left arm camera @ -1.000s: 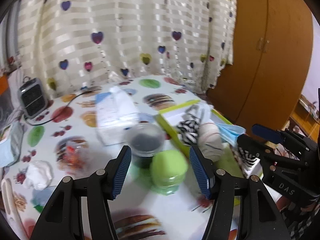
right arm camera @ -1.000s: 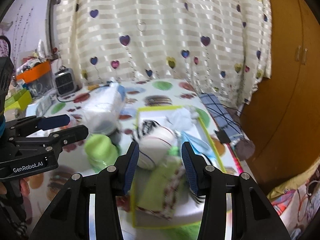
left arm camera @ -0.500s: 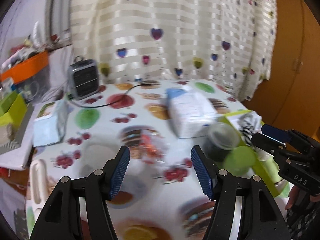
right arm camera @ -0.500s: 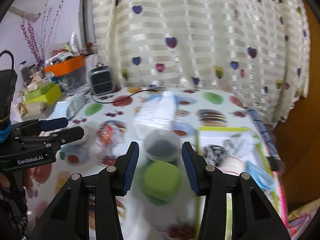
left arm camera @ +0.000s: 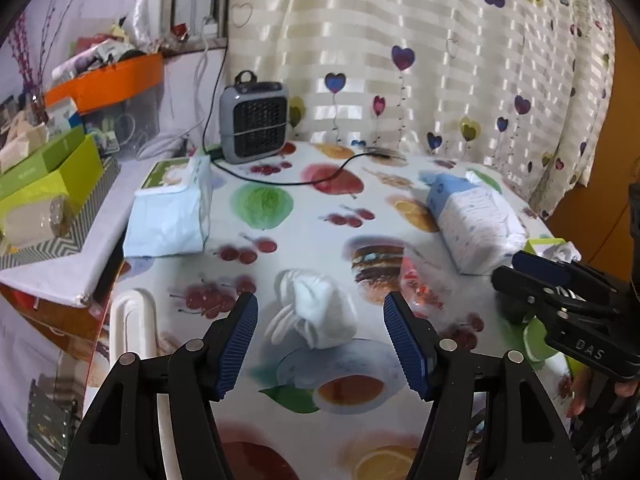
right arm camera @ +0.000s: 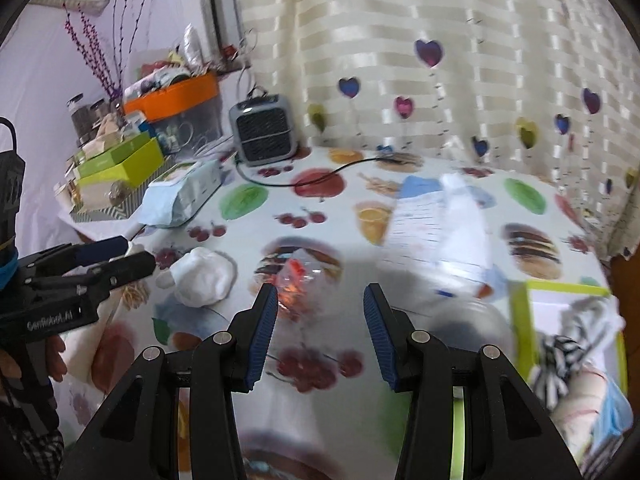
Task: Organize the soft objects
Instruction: 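Withdraw both tools from the box toward the white glove and snack bag, then grasp the white glove with the left tool while the right tool grasps the snack bag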
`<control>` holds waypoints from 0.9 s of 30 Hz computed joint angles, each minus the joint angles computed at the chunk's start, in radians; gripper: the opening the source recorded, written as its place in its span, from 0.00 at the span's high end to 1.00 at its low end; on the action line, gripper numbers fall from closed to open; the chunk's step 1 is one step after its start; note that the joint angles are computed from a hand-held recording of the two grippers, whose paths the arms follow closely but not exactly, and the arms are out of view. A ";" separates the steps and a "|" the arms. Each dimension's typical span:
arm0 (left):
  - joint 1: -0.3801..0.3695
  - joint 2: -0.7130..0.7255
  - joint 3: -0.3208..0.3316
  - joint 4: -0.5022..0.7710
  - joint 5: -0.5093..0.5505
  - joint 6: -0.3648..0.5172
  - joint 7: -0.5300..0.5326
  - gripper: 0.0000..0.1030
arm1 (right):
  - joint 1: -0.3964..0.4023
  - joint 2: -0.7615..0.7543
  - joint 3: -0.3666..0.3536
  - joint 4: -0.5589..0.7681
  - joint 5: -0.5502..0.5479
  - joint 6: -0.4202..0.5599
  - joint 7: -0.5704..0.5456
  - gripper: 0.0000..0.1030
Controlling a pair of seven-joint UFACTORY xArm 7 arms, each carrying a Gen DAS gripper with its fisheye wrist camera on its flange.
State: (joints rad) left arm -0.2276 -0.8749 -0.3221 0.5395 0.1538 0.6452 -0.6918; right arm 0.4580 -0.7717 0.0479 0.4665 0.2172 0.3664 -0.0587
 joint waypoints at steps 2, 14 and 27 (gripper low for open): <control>-0.007 0.008 0.012 -0.010 -0.007 -0.008 0.006 0.36 | 0.009 0.042 0.000 0.018 0.006 -0.012 0.001 0.55; -0.004 0.127 0.069 -0.018 -0.062 -0.098 0.029 0.33 | -0.009 0.247 0.054 0.106 -0.014 -0.041 0.044 0.55; 0.039 0.258 0.045 0.028 -0.012 -0.109 -0.024 0.33 | -0.071 0.331 0.125 0.135 -0.120 -0.024 0.084 0.44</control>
State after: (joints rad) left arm -0.1882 -0.6169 -0.2776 0.5673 0.1420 0.5366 -0.7161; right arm 0.3873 -0.4411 0.1733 0.6013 0.0971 0.3428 0.0256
